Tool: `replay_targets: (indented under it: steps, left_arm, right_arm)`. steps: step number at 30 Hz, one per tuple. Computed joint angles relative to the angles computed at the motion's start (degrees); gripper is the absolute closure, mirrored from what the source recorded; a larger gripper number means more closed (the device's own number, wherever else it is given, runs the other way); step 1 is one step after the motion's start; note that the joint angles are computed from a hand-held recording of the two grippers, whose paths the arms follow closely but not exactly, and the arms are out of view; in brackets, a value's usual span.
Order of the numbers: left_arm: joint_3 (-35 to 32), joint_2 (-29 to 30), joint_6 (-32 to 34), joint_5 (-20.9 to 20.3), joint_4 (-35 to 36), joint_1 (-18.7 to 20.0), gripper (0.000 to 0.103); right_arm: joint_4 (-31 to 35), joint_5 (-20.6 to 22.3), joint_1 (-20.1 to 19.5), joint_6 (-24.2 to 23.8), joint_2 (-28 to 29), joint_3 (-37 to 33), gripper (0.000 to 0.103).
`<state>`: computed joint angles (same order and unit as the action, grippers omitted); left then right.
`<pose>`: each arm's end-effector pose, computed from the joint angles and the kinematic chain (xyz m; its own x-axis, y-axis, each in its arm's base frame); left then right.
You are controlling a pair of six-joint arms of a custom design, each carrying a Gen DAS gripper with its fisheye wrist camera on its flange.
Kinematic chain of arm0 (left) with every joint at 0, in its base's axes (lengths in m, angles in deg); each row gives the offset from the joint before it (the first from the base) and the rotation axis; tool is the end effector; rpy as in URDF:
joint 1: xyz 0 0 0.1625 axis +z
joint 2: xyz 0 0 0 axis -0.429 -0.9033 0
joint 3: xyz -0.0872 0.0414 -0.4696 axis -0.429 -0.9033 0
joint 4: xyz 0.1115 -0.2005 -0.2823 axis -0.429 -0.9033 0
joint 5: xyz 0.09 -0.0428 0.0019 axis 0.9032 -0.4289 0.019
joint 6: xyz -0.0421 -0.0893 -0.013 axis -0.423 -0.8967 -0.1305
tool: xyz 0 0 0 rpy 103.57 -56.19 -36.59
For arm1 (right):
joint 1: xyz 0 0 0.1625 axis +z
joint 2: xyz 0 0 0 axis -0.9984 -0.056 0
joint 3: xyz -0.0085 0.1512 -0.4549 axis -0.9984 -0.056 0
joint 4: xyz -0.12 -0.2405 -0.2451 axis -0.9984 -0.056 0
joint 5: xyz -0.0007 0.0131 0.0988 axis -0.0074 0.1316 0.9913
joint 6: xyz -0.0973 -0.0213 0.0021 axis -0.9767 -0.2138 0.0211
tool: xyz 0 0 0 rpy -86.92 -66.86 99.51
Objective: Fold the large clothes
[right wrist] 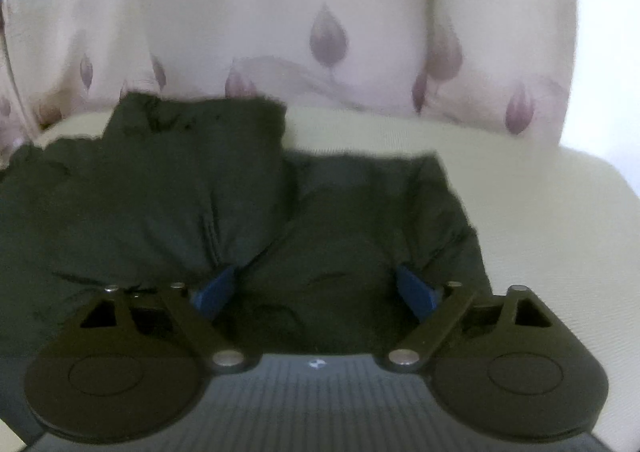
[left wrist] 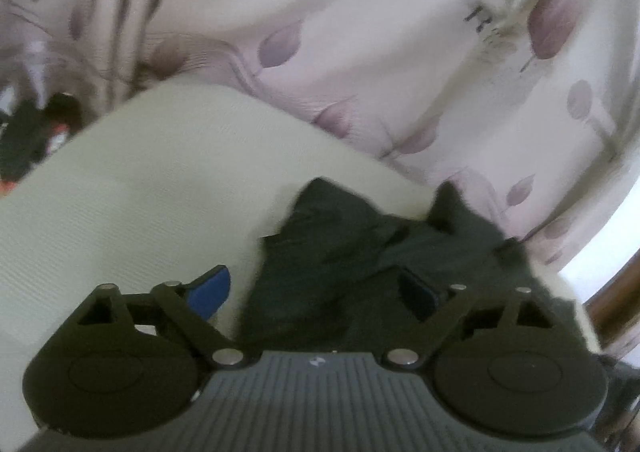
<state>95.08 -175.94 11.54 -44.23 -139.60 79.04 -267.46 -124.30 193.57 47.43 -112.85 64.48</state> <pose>-0.0067 -0.3687 0.4258 -0.8991 -0.2900 -0.3279 0.1220 0.5534 -0.8239 0.2380 -0.4741 0.1323 -0.7379 -0.3496 0.5773 -0.6293 0.6657 -0.4011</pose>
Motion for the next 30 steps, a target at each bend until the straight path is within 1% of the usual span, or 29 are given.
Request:
replay_targets:
  steps: [1, 2, 3, 4, 5, 7, 8, 9, 11, 12, 13, 14, 15, 16, 17, 19, 22, 26, 28, 30]
  left_arm:
    - [-0.2, -1.2, 0.5, -1.8, 1.3, 1.0, 0.008]
    - [-1.2, -2.7, 0.8, -6.1, 3.8, 3.0, 0.008]
    - [-2.2, -3.9, 0.7, -9.5, 6.2, 4.9, 0.008]
    - [-2.9, -4.4, 0.3, -12.6, 7.2, 7.0, 0.008]
    - [-3.2, -4.6, 0.8, -16.4, 6.5, 9.6, 0.008]
    - [-4.6, -4.0, 1.9, -25.5, 5.6, 15.6, 0.009]
    - [-5.1, -3.4, 3.8, -30.6, 4.2, 18.6, 0.009]
    - [-5.8, -3.0, 5.8, -33.9, 4.2, 20.4, 0.009]
    - [-7.8, -1.9, 9.2, -39.6, 6.5, 23.4, 0.013]
    - [-8.6, -1.1, 10.7, -42.0, 7.2, 24.5, 0.016]
    - [-9.4, -0.1, 11.9, -44.0, 7.8, 25.5, 0.022]
    - [-10.0, 0.8, 12.8, -45.2, 8.2, 26.0, 0.027]
    - [-10.6, 1.8, 13.7, -45.6, 8.3, 26.5, 0.047]
    - [-11.1, 3.0, 14.3, -45.9, 7.9, 27.3, 0.056]
    - [-11.2, 4.2, 15.0, -48.0, 6.1, 28.7, 0.058]
    - [-11.7, 6.7, 16.5, -52.5, 3.4, 31.4, 0.068]
    - [-11.2, 8.7, 18.8, -54.8, 0.2, 32.3, 0.076]
    - [-9.2, 6.9, 21.0, -53.2, -0.8, 30.5, 0.082]
    - [-7.5, 5.5, 21.0, -53.8, -2.9, 29.9, 0.086]
    - [-5.2, 3.9, 19.6, -55.1, -6.0, 29.4, 0.087]
  right_arm:
    - [2.1, 0.1, -0.3, 0.9, -0.4, -0.6, 0.011]
    - [3.7, 0.5, -0.5, 2.0, -0.9, -0.9, 0.011]
    - [5.4, 1.1, -0.8, 2.8, -1.6, -1.1, 0.011]
    - [5.4, 1.6, -0.8, 3.2, -2.0, -0.4, 0.011]
    - [4.6, 2.1, -0.8, 3.1, -2.2, 0.6, 0.01]
    - [1.7, 3.9, -1.6, 2.2, -2.1, 2.2, 0.01]
    - [0.4, 4.6, -2.0, 2.5, -2.0, 2.9, 0.01]
    - [-0.4, 5.2, -2.3, 2.7, -1.9, 3.3, 0.01]
    - [-1.1, 5.1, -2.2, 3.0, -1.4, 3.2, 0.009]
    - [-1.4, 4.7, -2.0, 3.1, -1.1, 3.1, 0.009]
    - [-2.0, 4.2, -1.8, 3.1, -0.8, 3.1, 0.008]
    - [-2.7, 4.0, -1.6, 3.1, -0.5, 3.1, 0.008]
    - [-3.1, 4.1, -1.7, 3.0, -0.3, 3.1, 0.007]
    - [-3.8, 4.2, -1.8, 2.9, -0.1, 3.3, 0.007]
    - [-4.4, 4.3, -1.8, 2.8, 0.1, 3.4, 0.007]
    - [-6.4, 4.2, -1.8, 3.0, 0.7, 3.9, 0.007]
    - [-9.1, 3.4, -1.4, 2.8, 1.8, 4.3, 0.006]
    - [-11.7, 3.2, -1.2, 2.6, 2.8, 4.9, 0.005]
    - [-10.8, 3.0, -1.0, 2.9, 2.6, 4.7, 0.005]
    - [-8.5, 3.0, -0.9, 3.4, 1.7, 4.4, 0.005]
